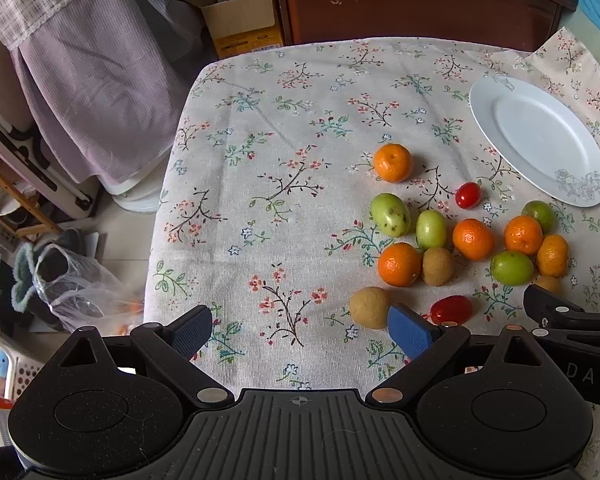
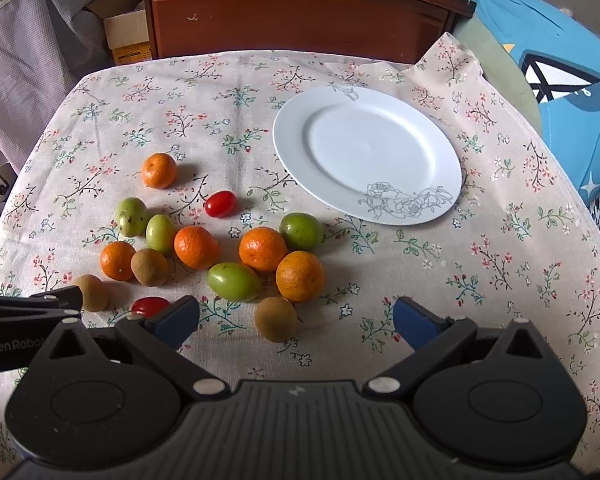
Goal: Organize fruits
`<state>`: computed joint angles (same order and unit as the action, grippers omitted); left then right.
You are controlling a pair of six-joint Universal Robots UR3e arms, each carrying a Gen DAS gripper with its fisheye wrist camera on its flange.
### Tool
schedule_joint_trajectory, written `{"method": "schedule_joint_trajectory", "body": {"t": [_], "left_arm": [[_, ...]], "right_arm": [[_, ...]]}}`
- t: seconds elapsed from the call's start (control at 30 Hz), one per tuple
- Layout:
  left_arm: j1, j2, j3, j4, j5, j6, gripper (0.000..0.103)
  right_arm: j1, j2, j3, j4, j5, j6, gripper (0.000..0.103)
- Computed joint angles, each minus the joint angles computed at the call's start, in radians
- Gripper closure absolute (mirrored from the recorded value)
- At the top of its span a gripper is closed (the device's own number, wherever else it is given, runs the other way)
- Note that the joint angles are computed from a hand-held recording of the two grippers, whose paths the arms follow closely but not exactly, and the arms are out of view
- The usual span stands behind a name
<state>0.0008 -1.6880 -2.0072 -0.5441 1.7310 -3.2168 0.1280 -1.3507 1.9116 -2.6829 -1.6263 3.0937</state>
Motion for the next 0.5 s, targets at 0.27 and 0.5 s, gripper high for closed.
{"method": "schedule_joint_trajectory", "body": {"t": [0.27,0.5], "left_arm": [[-0.008,0.006,0.002,-0.007,0.019,-0.003,0.007],[-0.018,0.011,0.0,-0.002,0.039,-0.008,0.007]], "right_arm": [[0.008,0.005,-0.005,0.002,-0.01,-0.001,0.001],[0.012,0.006,-0.004,-0.004,-0.016,-0.002,0.001]]}}
